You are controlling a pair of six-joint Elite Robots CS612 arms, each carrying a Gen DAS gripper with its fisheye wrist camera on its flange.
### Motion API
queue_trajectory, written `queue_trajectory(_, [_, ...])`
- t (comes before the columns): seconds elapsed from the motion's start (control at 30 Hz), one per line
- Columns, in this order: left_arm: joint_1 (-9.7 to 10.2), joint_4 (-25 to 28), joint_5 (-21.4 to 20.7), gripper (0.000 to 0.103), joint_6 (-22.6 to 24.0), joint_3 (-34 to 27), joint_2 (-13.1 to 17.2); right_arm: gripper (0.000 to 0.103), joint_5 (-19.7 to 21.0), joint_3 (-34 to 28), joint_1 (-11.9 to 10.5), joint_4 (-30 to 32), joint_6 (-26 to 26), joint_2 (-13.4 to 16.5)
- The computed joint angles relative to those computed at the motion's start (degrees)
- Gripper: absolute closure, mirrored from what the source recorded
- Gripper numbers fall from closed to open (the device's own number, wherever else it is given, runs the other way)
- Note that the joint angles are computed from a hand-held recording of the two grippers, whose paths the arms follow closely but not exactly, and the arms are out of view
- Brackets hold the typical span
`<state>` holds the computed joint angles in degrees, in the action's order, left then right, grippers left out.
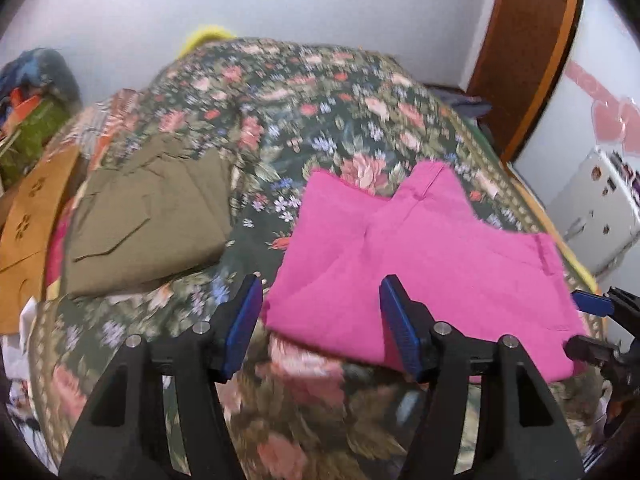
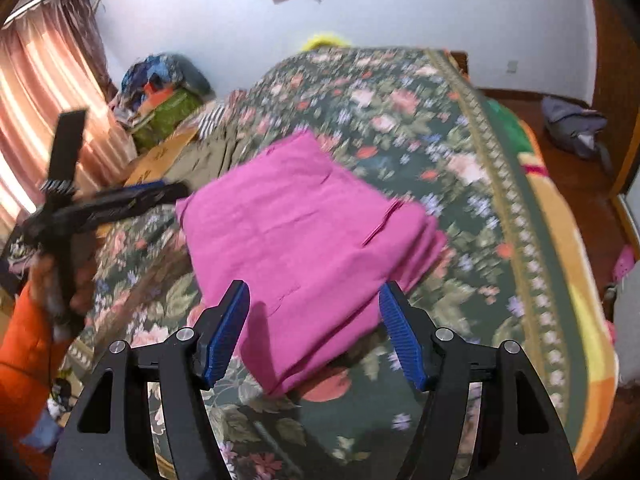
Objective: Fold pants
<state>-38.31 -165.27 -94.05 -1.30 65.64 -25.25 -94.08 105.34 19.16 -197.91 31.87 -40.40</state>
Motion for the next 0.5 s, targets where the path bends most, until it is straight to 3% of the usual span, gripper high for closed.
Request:
queue_trajectory(0.13, [0.61, 7.1, -2.4, 0.043, 1.2, -4.2, 2.5, 0.033, 1.2, -1.0, -0.4, 1.8, -0.1, 1.0])
queue_trajectory(0.27, [1.03, 4.8, -2.6, 0.042, 0.0, -1.9, 1.8, 0.033, 5.8, -0.8, -1.8, 1.9, 0.1, 1.3])
queue_trajectory(0.5, [1.19, 0.8, -0.9, 0.042, -3.0, 4.4, -0.8, 0.035, 6.8, -1.0, -1.8, 2.9, -1.8, 1.1])
